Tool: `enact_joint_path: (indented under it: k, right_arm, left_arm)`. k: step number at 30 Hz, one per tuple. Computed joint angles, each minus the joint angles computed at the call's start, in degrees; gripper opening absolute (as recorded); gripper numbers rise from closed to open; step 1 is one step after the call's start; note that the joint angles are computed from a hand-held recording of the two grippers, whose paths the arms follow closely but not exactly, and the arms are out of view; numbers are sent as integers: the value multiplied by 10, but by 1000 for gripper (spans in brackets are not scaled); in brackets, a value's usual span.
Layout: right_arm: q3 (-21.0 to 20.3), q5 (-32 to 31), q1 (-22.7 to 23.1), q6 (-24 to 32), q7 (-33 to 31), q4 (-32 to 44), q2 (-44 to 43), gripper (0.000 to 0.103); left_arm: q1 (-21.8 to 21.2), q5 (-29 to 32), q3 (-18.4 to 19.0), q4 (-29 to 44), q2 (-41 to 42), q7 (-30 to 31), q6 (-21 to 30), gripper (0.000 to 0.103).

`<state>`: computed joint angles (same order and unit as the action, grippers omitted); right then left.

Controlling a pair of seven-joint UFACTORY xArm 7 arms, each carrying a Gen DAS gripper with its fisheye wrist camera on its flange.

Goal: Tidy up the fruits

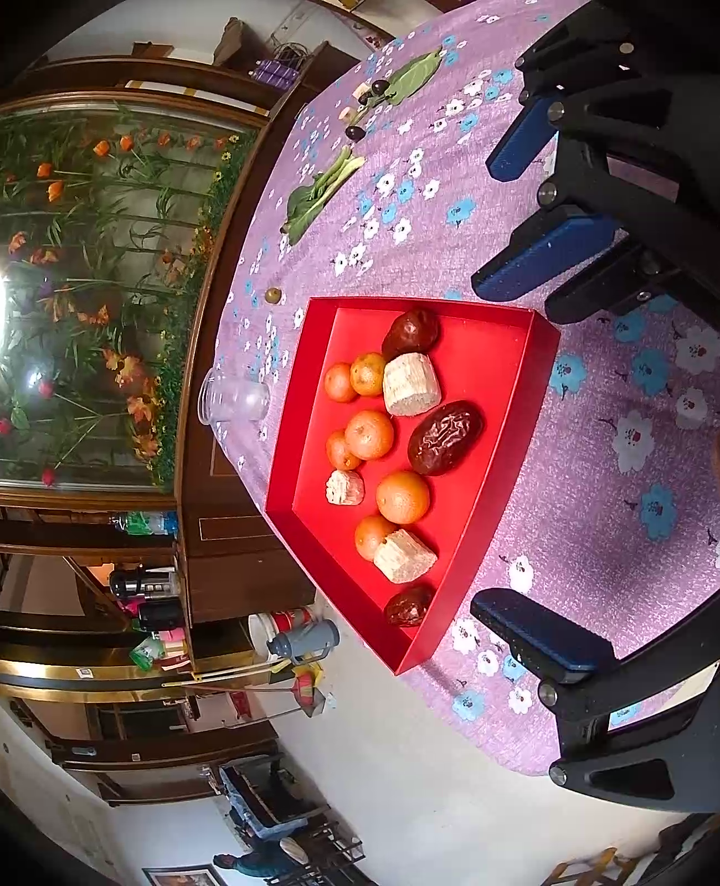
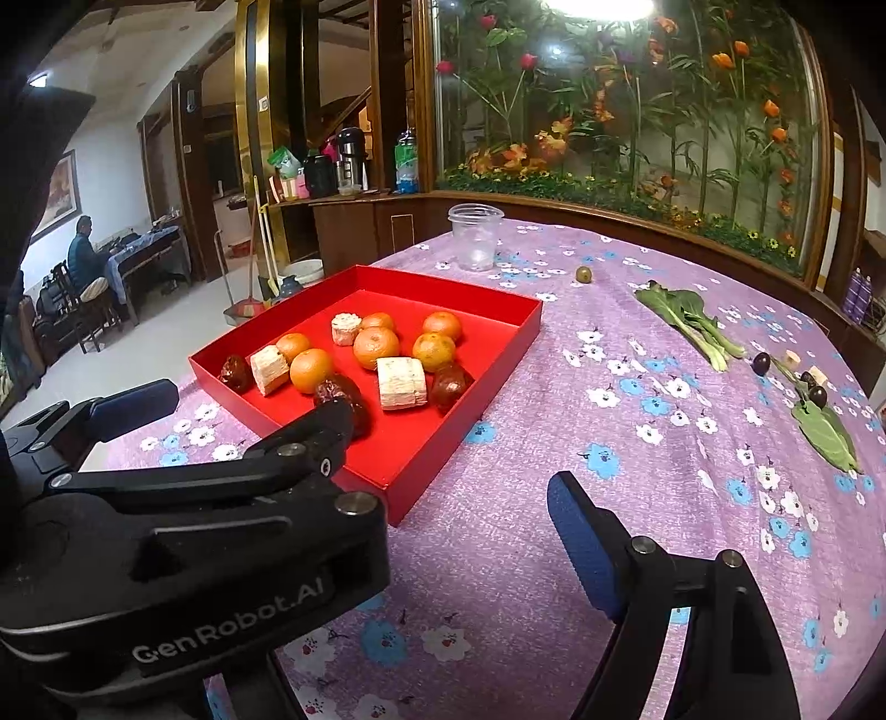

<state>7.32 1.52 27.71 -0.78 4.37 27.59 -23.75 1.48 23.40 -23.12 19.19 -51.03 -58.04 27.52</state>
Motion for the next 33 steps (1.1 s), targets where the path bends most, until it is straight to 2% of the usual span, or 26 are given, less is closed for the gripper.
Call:
enact_joint_path:
  k: [14,33]
  right_arm:
    - [10,-7,-7,1,5,9,18,85]
    - [16,-11,-10,1,10,12,27,86]
  left_arm:
    - [3,-6,11,-8,13,4,-18,103]
    - [9,-8,6,-7,17,3,-23,103]
